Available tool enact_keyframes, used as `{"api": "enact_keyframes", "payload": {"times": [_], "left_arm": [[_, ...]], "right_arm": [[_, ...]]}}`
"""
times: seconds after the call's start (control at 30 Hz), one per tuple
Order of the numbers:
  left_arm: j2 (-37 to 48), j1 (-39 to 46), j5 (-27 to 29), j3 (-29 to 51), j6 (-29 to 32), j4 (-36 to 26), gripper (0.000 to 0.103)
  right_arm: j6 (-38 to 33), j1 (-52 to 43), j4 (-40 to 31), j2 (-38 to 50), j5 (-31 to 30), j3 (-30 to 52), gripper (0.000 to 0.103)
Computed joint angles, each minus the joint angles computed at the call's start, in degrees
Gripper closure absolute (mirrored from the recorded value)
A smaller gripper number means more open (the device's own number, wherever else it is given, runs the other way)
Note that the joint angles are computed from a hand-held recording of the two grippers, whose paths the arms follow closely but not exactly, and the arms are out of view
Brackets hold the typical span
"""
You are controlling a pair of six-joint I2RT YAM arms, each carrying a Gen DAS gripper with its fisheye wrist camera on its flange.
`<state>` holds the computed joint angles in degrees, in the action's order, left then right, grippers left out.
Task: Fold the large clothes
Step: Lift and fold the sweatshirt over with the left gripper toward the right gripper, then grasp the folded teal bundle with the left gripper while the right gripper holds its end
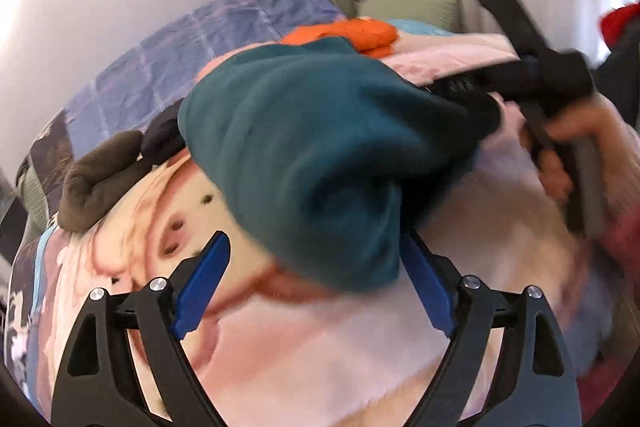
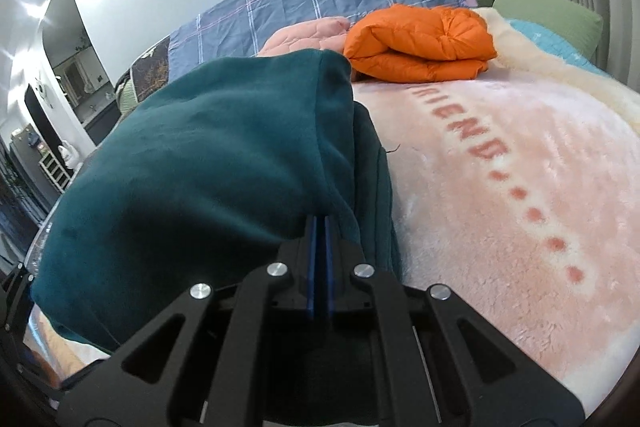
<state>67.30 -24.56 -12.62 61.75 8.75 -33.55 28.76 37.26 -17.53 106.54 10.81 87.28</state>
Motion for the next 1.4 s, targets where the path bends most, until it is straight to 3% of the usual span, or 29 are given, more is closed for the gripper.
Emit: {"api": "enact_keyframes", "payload": {"times": [0.07,0.13,0.23,0.4,0.57,0.63,0.8,0.93,1.07,1.17,1.23,1.3,1.37,1.4], "left_arm": [[3.01,-1.95,-4.23,0.18,-1.21,3.79,0.012],[7.1,-4.12,-12.43,0.58,-0.72,8.01,0.009],[6.54,-1.76,-14.35,-2.52,3.8,10.95,0.007],[3.45,7.75,-4.69,-3.23,6.16,5.48,0.007],[1.61,6.55,-5.36,-4.09,7.34,5.0,0.008],[0.63,6.58,-2.73,-2.66,7.2,1.51,0.01],[-4.74,10.78,12.6,2.88,11.18,-13.01,0.026],[-6.07,17.93,25.13,11.42,11.22,-17.76,0.034],[0.74,18.22,25.4,19.77,7.9,-11.38,0.046],[13.65,16.79,24.43,28.21,4.97,-9.74,0.049],[21.98,16.26,22.07,31.81,4.76,-10.82,0.047],[25.42,17.06,22.74,29.19,4.89,-4.2,0.038],[27.63,18.54,25.46,32.97,2.89,-8.25,0.037],[27.15,17.68,23.58,33.14,4.09,-9.01,0.037]], "right_arm": [[-0.79,1.36,-0.55,0.59,3.54,0.59,0.1],[-1.74,2.35,-0.62,1.32,6.55,1.1,0.101],[-3.6,3.72,0.06,2.69,11.18,1.47,0.102],[-3.72,1.9,2.61,2.4,4.51,-0.08,0.102],[-3.16,1.27,2.66,1.09,2.09,-1.35,0.102],[-3.23,1.97,2.13,1.07,3.58,-1.07,0.102],[-3.44,3.77,0.86,1.88,8.49,0.27,0.102],[-2.26,3.26,2.03,1.35,7.01,-0.83,0.101],[-2.14,3.38,1.93,1.41,7.36,-0.69,0.101],[-2.11,3.4,1.94,1.3,7.43,-0.83,0.101],[-1.83,3.14,2.44,0.93,6.8,-1.46,0.101],[-1.36,2.76,2.65,0.92,6.05,-1.65,0.101],[-0.97,2.46,2.35,0.9,5.21,-1.39,0.101],[-1.09,2.51,0.96,1.15,5.21,-0.37,0.101]]}}
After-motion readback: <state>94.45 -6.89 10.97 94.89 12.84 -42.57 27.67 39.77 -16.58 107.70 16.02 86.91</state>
